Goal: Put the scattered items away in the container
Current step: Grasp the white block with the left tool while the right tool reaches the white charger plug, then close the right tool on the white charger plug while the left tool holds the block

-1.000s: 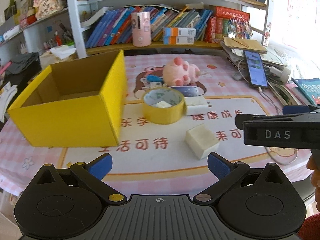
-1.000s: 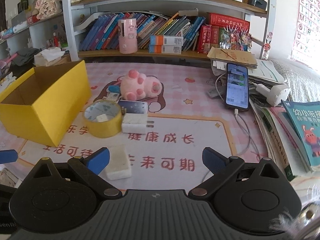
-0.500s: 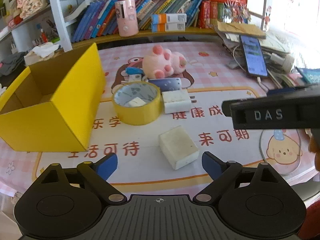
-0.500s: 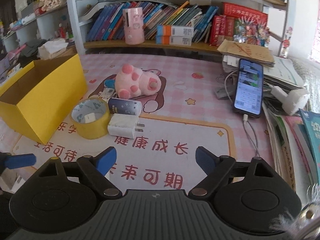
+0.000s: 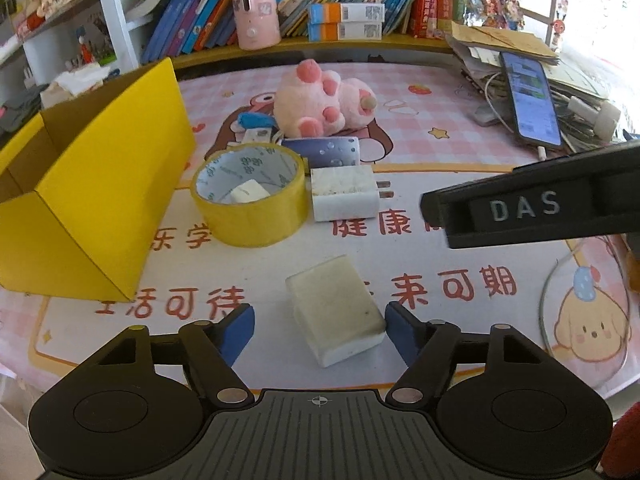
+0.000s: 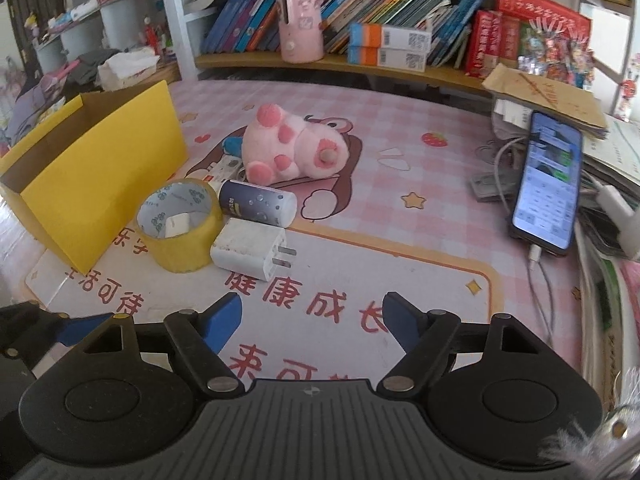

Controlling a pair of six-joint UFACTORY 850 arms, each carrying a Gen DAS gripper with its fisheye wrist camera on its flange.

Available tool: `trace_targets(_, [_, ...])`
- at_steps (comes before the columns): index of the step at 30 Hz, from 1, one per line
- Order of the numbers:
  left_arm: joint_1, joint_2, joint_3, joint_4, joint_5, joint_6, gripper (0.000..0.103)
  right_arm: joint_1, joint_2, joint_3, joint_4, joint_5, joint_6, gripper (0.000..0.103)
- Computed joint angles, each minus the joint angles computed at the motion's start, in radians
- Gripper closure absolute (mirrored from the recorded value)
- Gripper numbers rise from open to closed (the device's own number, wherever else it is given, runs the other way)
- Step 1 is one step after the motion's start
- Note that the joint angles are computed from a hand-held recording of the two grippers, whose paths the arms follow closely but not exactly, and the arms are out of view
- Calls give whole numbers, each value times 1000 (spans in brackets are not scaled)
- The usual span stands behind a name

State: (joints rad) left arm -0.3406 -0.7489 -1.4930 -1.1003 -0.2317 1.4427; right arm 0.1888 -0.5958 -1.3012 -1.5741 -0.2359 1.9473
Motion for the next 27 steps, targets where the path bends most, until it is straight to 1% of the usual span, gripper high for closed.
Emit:
trace_targets(4, [-2, -32, -39, 106, -19, -137, 34, -13, -38, -54, 108, 35, -147, 25])
trace_targets(5, [0, -38, -48, 116, -31, -153, 37, -15, -47, -66, 134, 44, -184, 25])
trace_targets(8, [8, -51, -66, 98, -79, -144, 52, -20, -77, -106, 228, 69, -311, 25])
trace_targets(10, [12, -53, -70, 86, -95, -130, 57, -23, -99, -135, 325, 79, -422, 25])
trace_targets(12, [18, -52, -73, 96, -108, -152, 62, -27, -122, -167, 460, 84, -561, 25])
trace_targets(14, [21, -47, -69, 109, -86, -182, 65, -30, -146, -198, 582, 86, -684, 25])
trace_targets(17, [30, -40, -67, 128, -45, -240, 66, -31, -177, -241, 677, 89, -792, 26])
trace_targets(19, [36, -38, -69, 155, -24, -284, 67, -30, -200, -274, 767, 86, -895, 27])
trace_targets(22, [42, -33, -69, 173, -8, -324, 67, -24, -232, -319, 823, 59, -982, 27])
trace_targets(27, [50, -24, -65, 146, 8, -319, 67, -25, -269, -371, 913, 30, -1073, 27])
